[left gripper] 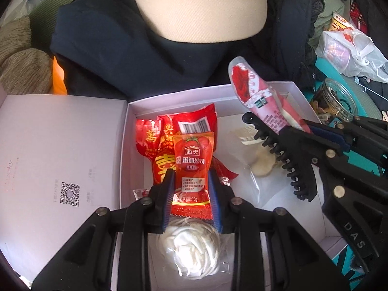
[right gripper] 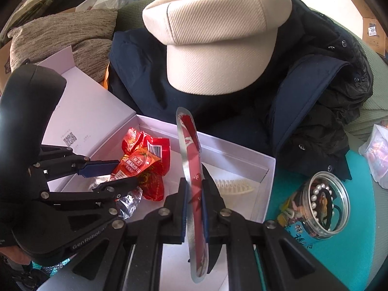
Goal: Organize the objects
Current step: 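Lower the red packet into the box with the left tool while the right tool lowers the pink packet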
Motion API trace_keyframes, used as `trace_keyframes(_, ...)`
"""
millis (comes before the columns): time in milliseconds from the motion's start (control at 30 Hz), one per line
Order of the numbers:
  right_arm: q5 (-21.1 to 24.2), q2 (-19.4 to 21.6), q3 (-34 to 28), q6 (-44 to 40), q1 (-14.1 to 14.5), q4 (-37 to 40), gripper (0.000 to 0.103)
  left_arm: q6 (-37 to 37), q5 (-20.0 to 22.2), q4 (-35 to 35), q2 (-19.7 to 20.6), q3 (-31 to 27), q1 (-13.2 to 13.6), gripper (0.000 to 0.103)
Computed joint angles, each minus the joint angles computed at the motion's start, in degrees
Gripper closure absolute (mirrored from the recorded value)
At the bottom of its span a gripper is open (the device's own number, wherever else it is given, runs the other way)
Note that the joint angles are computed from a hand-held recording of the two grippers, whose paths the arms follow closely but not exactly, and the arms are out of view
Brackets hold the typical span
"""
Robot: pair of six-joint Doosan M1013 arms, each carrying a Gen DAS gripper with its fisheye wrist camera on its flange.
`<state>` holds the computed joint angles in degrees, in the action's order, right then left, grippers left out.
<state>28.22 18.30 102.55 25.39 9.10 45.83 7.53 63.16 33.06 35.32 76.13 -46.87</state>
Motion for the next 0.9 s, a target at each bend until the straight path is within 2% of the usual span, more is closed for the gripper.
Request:
trace_keyframes(400, 0.15, 1.28, -0.91, 3.92, 0.75, -6.49, 0.092, 3.38, 0.26, -1.02, 1.97, -1.6, 0.72, 0.077)
trace_keyframes(567, 1.69, 1.5, -1.33, 5.26, 0.72, -8.48, 0.087, 6.05, -2.99, -5.99, 2.39, -1.35, 1.75, 0.077)
trace_keyframes(700, 3.34, 1.4, -1.61, 6.87, 0.27, -8.97, 0.081, 4.26, -4.12, -5.41, 1.75, -0.25, 1.65, 0.077)
trace_keyframes(900, 2.13, 0.23, -1.03, 10.75, 0.74, -14.82, 0.077, 2.46, -4.47, -5.67, 1.16, 0.43, 1.6, 0.077)
